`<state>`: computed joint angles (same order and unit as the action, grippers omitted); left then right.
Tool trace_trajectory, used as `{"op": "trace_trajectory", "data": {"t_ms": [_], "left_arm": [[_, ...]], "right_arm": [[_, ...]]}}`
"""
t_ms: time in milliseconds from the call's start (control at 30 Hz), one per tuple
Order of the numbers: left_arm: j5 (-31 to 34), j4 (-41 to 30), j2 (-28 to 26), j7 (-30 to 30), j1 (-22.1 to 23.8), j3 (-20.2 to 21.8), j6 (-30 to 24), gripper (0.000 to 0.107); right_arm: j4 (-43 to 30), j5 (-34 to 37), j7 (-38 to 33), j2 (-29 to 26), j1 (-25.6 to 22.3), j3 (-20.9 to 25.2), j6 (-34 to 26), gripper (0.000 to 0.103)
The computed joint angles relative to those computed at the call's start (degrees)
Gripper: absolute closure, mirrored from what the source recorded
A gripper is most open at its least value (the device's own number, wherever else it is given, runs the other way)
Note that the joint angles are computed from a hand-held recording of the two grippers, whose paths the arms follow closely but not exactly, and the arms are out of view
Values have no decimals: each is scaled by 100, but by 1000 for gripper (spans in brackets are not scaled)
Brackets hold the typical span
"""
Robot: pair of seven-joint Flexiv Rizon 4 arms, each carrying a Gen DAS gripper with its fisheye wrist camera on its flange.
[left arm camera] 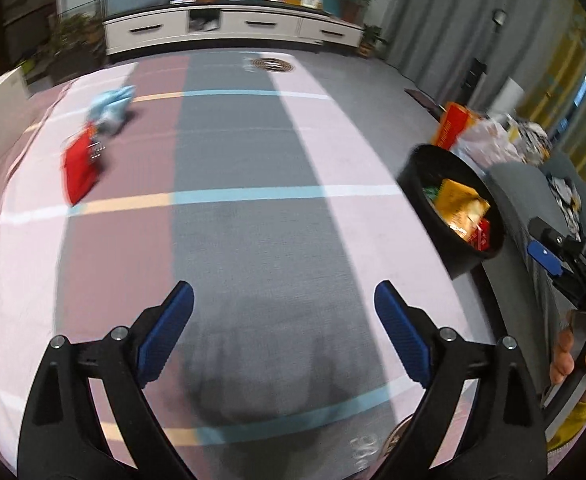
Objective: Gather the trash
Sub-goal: 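Move both open grippers back over the red bag and blue mask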
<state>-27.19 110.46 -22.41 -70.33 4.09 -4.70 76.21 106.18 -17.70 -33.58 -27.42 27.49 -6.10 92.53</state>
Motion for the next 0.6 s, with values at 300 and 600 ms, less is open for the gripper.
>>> {"op": "trace_trajectory", "data": {"t_ms": [300, 600], "left_arm": [[-233, 639, 323, -71, 301, 143, 516, 14], [-248, 707, 280, -202, 472, 212, 734, 14]], "right_arm": [[-646, -166, -456, -271, -174, 728, -629, 30], [-1369, -165, -1104, -647, -116, 1202, -1346, 29]]}}
